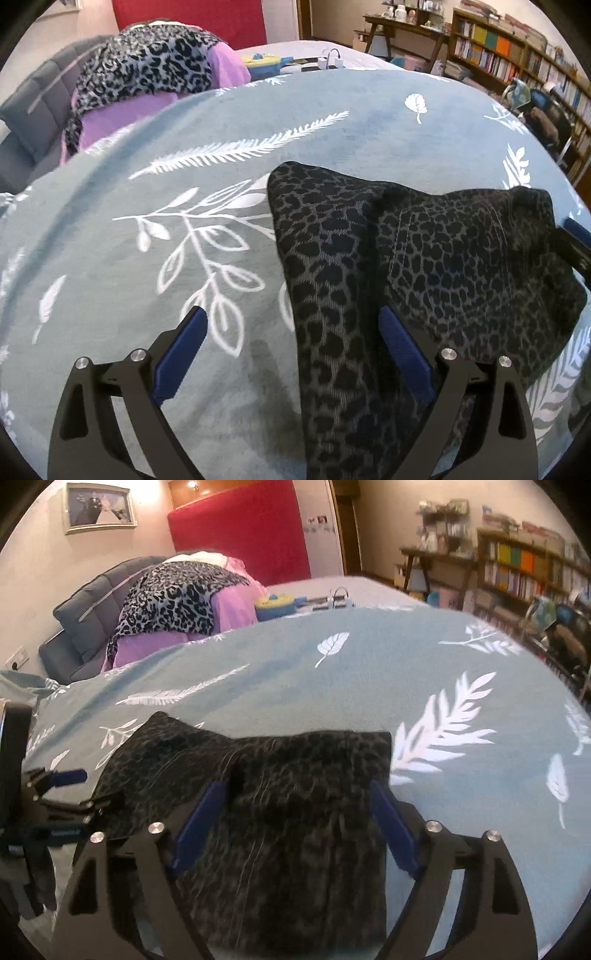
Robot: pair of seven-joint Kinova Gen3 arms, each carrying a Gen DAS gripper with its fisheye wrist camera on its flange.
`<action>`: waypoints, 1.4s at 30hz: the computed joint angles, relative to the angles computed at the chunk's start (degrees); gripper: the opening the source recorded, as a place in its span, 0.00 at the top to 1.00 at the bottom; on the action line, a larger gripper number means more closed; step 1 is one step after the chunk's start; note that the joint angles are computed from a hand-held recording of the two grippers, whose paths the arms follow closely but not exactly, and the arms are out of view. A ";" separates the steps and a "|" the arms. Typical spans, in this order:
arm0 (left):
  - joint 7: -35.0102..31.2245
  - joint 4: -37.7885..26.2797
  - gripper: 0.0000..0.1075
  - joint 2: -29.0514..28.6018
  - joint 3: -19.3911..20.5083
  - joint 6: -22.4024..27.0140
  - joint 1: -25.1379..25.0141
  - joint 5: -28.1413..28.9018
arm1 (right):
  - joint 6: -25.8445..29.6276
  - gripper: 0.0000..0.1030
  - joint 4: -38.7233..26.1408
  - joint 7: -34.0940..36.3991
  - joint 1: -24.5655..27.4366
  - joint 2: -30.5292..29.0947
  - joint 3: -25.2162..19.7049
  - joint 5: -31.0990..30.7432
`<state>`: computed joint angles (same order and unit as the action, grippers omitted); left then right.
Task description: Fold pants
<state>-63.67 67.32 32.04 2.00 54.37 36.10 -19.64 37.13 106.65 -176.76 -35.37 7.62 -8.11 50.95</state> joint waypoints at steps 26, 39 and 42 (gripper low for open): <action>12.12 11.52 0.12 -13.20 4.60 -1.56 8.65 -10.69 | 21.96 0.03 0.74 -10.44 -8.41 -8.55 -14.00 0.21; 15.83 11.87 0.09 -14.48 5.67 0.75 11.43 -16.20 | 29.07 0.03 -2.28 -12.14 -12.56 -7.52 -14.84 1.50; 15.99 11.54 0.09 -14.29 5.96 1.67 11.46 -16.46 | 28.96 0.03 -2.31 -12.62 -12.85 -7.60 -14.64 1.46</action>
